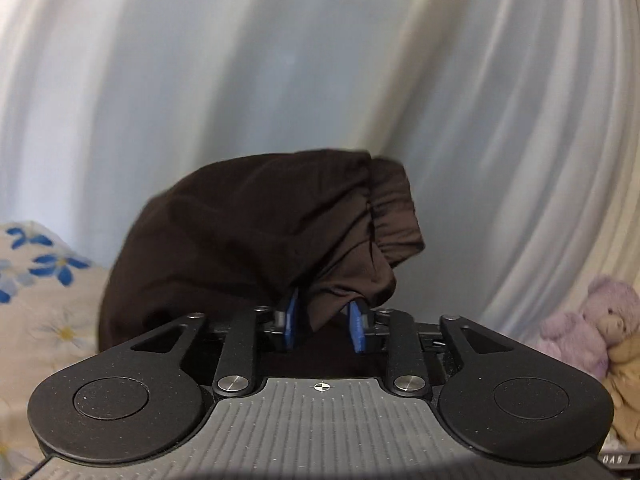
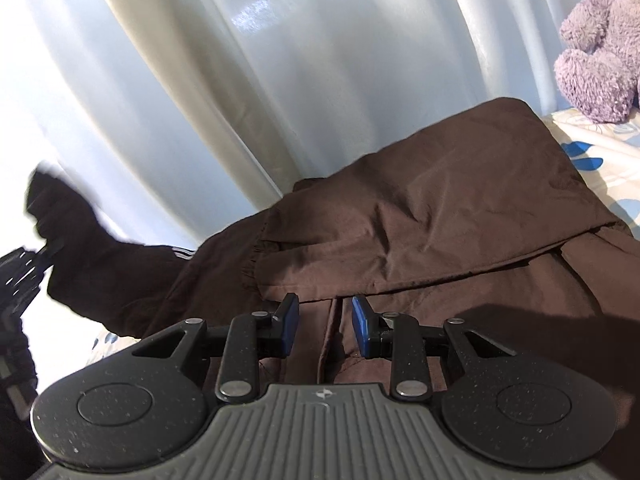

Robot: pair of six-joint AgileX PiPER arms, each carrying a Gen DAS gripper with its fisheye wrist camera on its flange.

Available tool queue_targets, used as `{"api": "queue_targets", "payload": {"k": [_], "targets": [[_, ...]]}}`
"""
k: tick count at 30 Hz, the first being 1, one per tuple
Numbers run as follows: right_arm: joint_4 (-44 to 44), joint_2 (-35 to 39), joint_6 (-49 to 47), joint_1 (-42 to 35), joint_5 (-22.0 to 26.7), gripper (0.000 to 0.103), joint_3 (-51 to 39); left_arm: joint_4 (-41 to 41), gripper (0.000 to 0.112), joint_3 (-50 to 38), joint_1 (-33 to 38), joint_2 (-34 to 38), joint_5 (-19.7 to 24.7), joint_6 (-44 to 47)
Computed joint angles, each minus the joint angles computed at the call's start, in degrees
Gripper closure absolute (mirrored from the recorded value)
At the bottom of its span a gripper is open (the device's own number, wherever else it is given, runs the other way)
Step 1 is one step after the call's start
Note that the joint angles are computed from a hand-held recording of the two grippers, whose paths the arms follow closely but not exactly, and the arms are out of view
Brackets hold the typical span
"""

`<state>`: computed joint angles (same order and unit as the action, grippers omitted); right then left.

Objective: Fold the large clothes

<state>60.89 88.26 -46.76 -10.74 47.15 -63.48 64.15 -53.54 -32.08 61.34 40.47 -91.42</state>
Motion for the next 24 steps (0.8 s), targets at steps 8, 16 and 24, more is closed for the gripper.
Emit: {"api": "queue_targets", "payload": {"k": [8, 16, 24], "targets": [[-0.3, 2.47, 1.15, -1.06, 3.34, 0.073, -2.58, -4.83, 0.029, 3.59, -6.67, 4.25, 5.51, -7.98], [5.24, 13.17, 5.66, 6.28, 8.42, 0.05, -10.14, -3.96, 0.026, 8.35, -3.24, 2.52, 19.91, -11.23], [12.46, 26.73, 18.59, 18.45, 1.93, 0.046, -20.63, -4.9, 0.031, 13.71, 10.39, 4.97, 8.24, -14.7]]}}
